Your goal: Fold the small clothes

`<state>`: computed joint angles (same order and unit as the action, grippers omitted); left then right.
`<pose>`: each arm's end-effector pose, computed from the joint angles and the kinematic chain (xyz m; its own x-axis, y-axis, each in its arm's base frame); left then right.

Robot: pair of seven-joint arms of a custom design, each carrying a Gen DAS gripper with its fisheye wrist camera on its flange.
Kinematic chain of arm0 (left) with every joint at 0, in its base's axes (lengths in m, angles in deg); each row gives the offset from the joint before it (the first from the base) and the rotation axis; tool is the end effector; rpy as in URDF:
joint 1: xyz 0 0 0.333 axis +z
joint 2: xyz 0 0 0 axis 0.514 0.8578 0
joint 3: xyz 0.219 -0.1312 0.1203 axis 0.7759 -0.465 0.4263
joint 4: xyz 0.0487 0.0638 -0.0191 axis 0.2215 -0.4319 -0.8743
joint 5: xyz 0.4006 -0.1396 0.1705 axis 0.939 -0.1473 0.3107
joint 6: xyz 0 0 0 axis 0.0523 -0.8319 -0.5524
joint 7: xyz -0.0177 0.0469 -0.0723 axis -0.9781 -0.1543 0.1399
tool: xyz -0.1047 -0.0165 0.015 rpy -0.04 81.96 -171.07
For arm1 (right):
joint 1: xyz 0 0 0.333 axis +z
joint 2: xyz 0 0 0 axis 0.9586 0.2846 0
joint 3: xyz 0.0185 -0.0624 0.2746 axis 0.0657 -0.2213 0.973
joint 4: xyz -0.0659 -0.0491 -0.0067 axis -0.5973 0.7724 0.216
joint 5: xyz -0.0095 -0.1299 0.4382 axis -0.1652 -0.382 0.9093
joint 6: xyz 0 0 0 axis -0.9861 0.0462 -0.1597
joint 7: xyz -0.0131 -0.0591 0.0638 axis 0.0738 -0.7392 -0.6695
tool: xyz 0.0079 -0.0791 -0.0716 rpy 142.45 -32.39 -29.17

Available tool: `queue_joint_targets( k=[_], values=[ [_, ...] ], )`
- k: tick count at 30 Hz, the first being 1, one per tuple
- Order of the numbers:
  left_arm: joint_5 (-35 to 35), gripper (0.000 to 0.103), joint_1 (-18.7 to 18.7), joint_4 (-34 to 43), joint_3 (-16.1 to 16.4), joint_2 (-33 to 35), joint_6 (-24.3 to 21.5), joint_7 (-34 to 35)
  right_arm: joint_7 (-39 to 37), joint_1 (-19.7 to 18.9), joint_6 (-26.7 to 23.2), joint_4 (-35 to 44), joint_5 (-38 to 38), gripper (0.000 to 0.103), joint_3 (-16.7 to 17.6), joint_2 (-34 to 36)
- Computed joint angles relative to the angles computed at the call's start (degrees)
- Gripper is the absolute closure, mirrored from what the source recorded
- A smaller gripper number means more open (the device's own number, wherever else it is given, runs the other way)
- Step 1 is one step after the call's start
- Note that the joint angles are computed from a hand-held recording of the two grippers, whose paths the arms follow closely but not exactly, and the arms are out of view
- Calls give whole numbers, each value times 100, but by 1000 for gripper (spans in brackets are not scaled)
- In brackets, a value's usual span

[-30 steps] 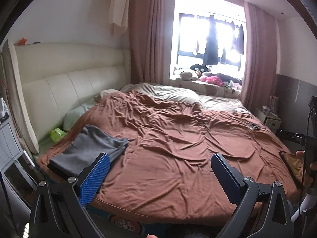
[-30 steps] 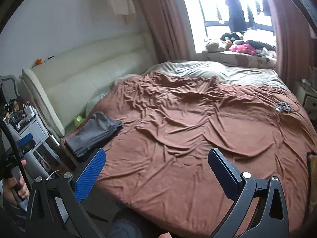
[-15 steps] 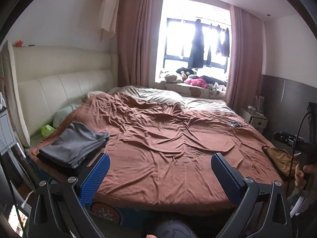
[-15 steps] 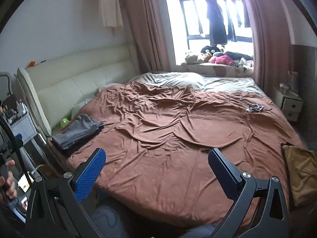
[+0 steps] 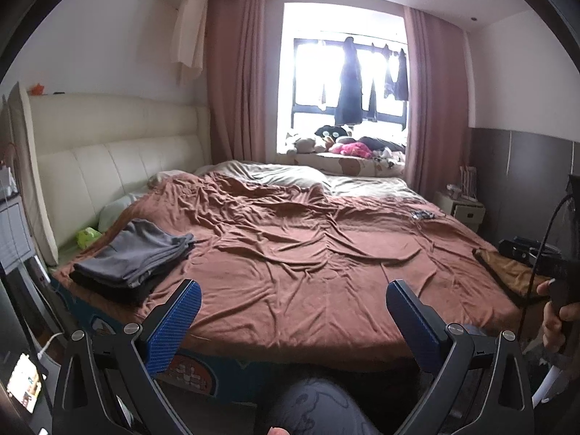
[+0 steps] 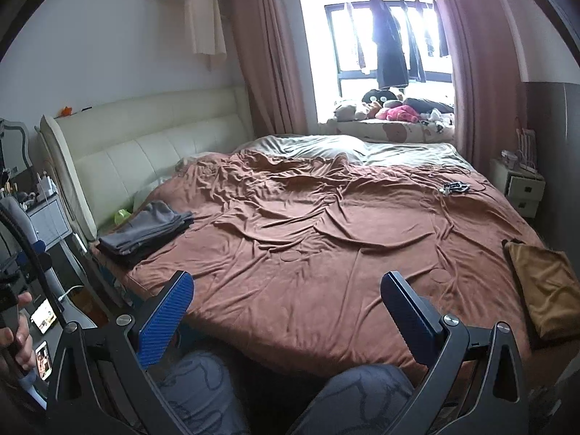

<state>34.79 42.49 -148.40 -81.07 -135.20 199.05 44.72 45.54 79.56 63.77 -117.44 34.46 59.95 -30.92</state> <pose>0.3508 0.0339 0.5507 0.2296 -0.9729 0.0273 -0.3587 -0.1107 -0.9269 0.5559 -0.0171 0.4373 0.6900 -0.7045 -0.1661 -0.3246 -0.0961 -0.9409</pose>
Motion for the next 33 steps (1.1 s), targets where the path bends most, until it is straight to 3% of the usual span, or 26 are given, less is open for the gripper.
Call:
queue_joint_targets(
  k=[9, 17, 23, 26, 33],
  values=[
    [-242, 0, -163, -109, 182, 506, 538, -69, -435, 97, 231, -180, 409, 0, 99, 14],
    [-213, 0, -8, -57, -44, 957, 927, -157, -369, 119, 334, -30, 464, 0, 219, 337],
    [-176, 0, 20, 29, -110, 1269, 966, -140, -218, 84, 494, 152, 550, 0, 308, 571],
    [-184, 0, -131, 42, 74, 1376, 1067, -19, -269, 73, 555, 182, 616, 0, 348, 622],
    [-209, 0, -37, 30, -97, 1437, 1176, -66, -283, 48, 623, 187, 572, 0, 388, 659]
  ],
)
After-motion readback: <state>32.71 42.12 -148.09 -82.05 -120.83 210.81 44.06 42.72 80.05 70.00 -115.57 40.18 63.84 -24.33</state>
